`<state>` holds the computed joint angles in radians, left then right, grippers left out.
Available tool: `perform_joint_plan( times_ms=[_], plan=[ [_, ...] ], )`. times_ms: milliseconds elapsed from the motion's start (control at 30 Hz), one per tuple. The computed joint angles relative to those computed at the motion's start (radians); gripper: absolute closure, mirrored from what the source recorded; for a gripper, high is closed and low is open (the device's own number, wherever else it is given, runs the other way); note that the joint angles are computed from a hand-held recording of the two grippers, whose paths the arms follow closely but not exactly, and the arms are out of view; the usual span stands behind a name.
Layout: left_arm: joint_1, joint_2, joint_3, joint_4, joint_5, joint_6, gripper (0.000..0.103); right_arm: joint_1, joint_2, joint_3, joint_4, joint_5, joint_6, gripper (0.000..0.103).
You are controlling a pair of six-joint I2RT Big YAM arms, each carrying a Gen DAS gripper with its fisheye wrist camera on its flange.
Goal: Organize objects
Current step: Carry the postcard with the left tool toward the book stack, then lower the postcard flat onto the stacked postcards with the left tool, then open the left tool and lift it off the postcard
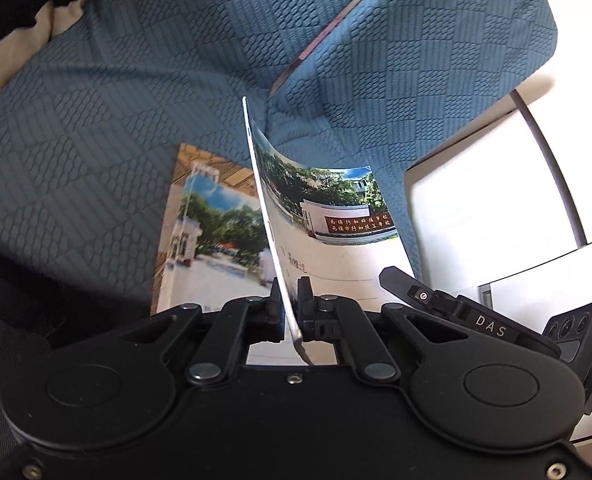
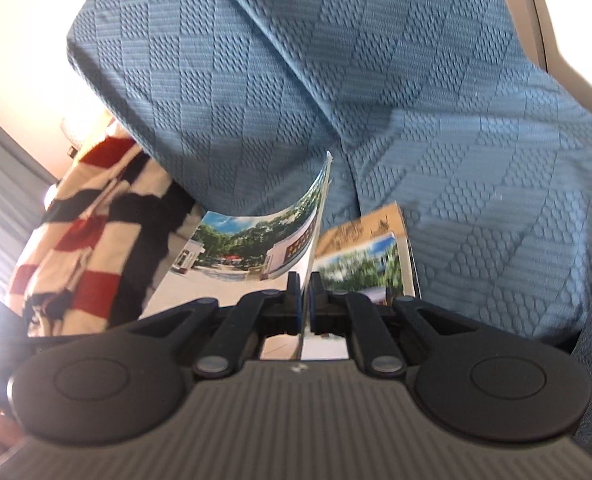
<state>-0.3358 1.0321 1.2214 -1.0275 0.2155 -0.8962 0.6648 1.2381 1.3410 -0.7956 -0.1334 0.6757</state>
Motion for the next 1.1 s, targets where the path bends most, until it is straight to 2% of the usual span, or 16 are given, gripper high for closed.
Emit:
perform_joint_plan(
  times_ms=[133,400,633,733,767,800,833,900,1100],
  plan=[
    [0.0,-0.019,-0.073,0.027,0.006,-0.02,0.099,0.02,-0.007,-0.053,0.034,0.014,-0.015,0.097],
    [-0.011,-0.033,-0.168,0.057,0.013,-0.063,0.097,0.044,0.005,-0.093,0.025,0.033,-0.021,0.096],
    [-0.019,-0.023,-0.195,0.067,0.018,-0.075,0.097,0.04,0.012,-0.124,0.009,0.035,-0.006,0.094],
    [-0.022,-0.013,-0.176,0.052,0.012,-0.058,0.092,0.036,0.016,-0.122,-0.003,0.032,0.009,0.092],
    [-0.025,-0.011,-0.166,0.042,0.005,-0.049,0.089,0.036,0.019,-0.117,-0.012,0.036,0.009,0.091],
    [-0.031,-0.011,-0.159,0.033,-0.01,-0.045,0.081,0.037,0.025,-0.106,-0.032,0.043,0.007,0.085],
    [-0.034,-0.013,-0.153,0.022,-0.025,-0.046,0.072,0.039,0.034,-0.093,-0.056,0.055,0.003,0.073],
    [-0.041,-0.018,-0.137,0.002,-0.048,-0.043,0.069,0.042,0.038,-0.078,-0.086,0.073,-0.003,0.059],
    [-0.071,-0.026,-0.028,-0.125,-0.199,0.001,0.065,0.047,0.025,-0.016,-0.18,0.141,-0.037,0.058]
  ],
)
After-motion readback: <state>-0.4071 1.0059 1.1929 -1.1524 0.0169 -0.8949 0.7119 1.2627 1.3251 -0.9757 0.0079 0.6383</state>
